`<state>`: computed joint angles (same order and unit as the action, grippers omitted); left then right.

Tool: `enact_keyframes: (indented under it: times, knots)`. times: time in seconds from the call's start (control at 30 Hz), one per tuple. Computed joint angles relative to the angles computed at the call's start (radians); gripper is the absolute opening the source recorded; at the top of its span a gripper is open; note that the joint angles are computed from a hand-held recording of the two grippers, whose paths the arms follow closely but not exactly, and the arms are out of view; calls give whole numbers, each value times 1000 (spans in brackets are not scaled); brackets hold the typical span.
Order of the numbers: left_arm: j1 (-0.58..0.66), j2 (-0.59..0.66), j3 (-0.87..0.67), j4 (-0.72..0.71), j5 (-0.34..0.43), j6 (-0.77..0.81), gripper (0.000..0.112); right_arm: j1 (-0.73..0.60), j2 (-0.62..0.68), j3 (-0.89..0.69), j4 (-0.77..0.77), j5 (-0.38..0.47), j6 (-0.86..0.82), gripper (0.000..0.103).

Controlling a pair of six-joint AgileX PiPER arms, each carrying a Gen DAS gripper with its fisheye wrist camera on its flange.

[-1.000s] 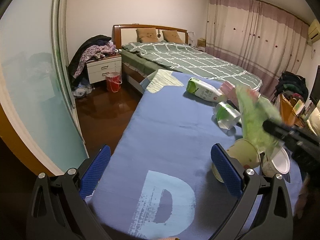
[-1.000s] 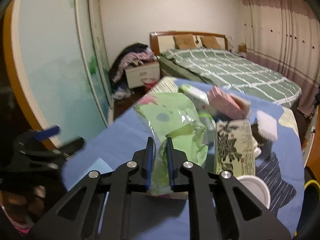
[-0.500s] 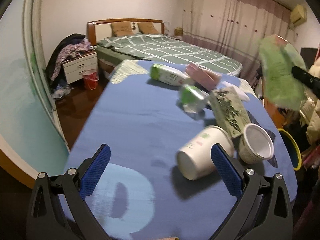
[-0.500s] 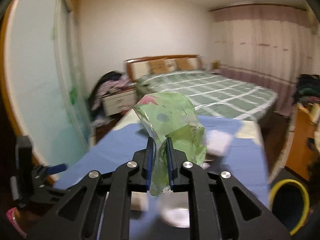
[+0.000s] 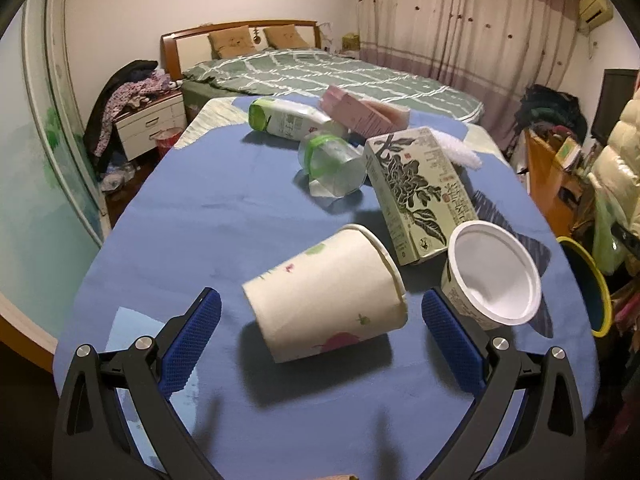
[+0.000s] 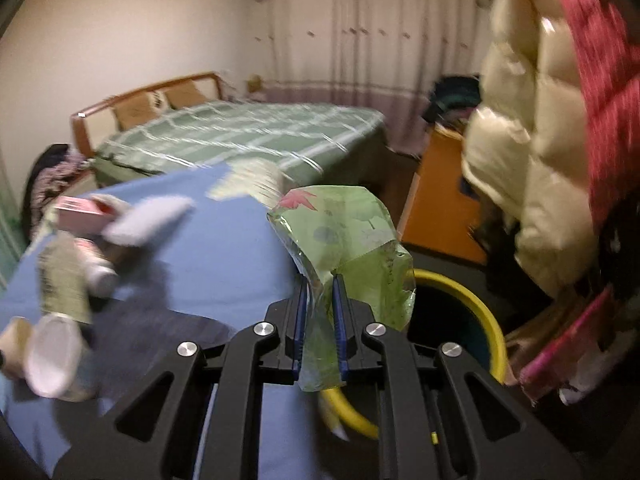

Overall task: Collect trash
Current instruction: 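Drop the bag into the bin with the right gripper while the left grasps the paper cup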

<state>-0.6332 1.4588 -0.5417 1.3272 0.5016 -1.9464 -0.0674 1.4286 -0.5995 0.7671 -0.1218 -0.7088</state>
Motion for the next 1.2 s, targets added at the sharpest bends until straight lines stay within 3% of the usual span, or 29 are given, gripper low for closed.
enact_keyframes:
  times: [0.1,0.17,0.33,0.5,0.57,0.6,0.63,0.67,0.8,1.2]
  knots:
    - [8,59,-39,-36,16,-11,99,-48,93,-11,-186,-52,170,13]
    - [29,81,-57,-56,-2,-3,99,-66,146,-29,-201,-77,176,13]
    - [40,136,-97,-78,-19,16,99,-90,265,-77,-132,-129,95,13]
    - [64,188,-127,-77,-44,22,99,-101,383,-145,-34,-127,4,14]
    - [72,193,-125,-55,-49,-3,99,-98,419,-166,39,-129,-62,21]
    - [84,194,-124,-47,-60,-8,99,-98,425,-167,44,-135,-62,31]
    - [92,193,-120,-35,-64,-16,99,-98,427,-163,35,-144,-44,41]
    - [91,190,-114,-20,-64,-33,98,-100,421,-155,17,-149,-22,44]
    - [105,183,-103,35,-72,-72,91,-104,381,-118,-37,-161,40,45]
    - [65,81,-65,35,-28,-3,88,-94,183,84,-327,-191,344,48]
